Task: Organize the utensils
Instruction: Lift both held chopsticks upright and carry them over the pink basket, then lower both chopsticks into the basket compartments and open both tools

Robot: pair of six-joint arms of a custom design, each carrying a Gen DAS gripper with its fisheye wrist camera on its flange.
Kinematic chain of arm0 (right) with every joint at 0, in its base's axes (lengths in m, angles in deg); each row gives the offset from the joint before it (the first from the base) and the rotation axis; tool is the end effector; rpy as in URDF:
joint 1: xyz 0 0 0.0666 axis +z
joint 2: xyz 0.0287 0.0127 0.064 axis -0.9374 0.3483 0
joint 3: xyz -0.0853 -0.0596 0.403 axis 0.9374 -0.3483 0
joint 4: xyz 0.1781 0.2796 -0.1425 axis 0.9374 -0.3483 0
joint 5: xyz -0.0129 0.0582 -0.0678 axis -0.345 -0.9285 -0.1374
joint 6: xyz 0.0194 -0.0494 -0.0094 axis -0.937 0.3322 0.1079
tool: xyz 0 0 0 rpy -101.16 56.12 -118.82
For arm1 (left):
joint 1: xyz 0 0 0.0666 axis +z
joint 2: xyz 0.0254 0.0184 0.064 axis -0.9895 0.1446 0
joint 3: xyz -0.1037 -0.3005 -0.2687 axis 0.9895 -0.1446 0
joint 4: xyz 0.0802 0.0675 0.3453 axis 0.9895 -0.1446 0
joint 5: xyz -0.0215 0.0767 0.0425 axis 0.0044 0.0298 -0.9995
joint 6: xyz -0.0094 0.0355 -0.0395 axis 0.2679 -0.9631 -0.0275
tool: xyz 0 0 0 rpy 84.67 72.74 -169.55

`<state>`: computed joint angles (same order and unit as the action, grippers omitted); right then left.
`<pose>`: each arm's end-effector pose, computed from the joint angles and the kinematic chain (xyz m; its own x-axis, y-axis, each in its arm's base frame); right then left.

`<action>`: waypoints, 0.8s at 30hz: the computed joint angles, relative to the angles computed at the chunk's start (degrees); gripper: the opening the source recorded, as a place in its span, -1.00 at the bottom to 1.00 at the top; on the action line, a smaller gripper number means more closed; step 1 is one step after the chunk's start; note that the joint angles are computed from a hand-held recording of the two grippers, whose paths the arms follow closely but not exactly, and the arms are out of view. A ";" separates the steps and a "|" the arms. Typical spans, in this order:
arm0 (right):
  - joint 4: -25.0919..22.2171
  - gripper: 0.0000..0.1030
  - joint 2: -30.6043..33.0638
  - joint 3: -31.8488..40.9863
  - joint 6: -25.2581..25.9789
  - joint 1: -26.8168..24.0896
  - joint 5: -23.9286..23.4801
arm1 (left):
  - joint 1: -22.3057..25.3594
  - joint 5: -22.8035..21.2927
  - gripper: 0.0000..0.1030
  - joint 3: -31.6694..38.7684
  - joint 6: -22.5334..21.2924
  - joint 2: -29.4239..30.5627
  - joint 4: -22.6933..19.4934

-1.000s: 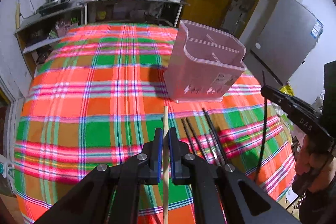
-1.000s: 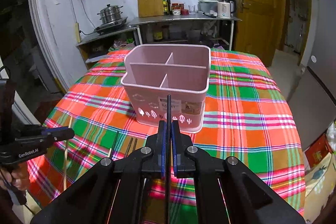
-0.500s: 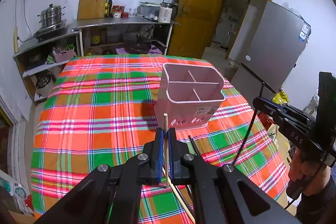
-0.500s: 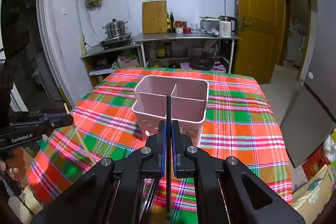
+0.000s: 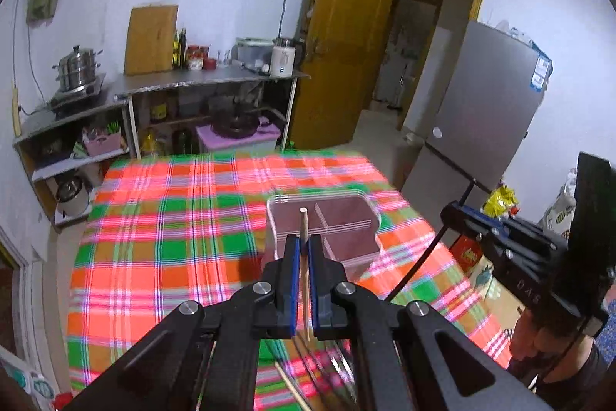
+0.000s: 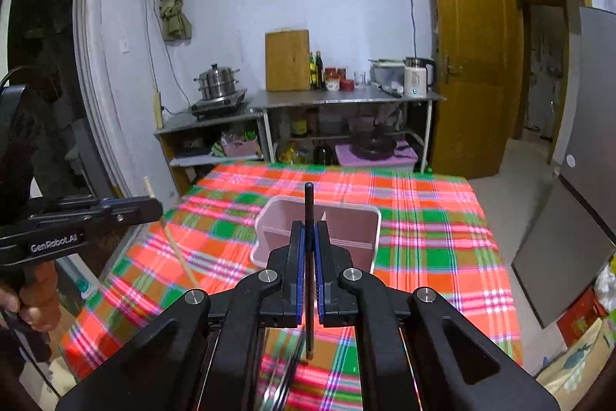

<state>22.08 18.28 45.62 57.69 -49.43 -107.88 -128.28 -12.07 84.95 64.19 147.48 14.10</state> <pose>0.4738 0.1892 0.5047 -0.4006 -0.2996 -0.8659 -0.7094 0.6995 0.0863 0.3953 -0.3883 0.5398 -0.5710 -0.2484 -0.7825 -0.1461 0.9687 -0.2008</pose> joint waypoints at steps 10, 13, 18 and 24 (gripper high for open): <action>1.68 -0.91 3.72 8.51 -4.28 0.78 -0.42 | 4.06 -0.10 -0.92 9.58 -4.76 3.93 -0.03; 2.53 -0.91 4.93 10.20 -5.42 1.16 -0.05 | 5.18 0.22 -0.92 11.40 -5.52 5.34 -0.43; 3.18 -0.91 7.16 11.64 -6.79 1.61 -0.17 | 6.75 1.71 -0.92 10.92 -5.81 6.69 0.69; 2.47 -0.91 9.26 11.61 -6.64 1.78 -0.40 | 8.33 4.82 -0.92 6.81 -4.76 7.02 2.66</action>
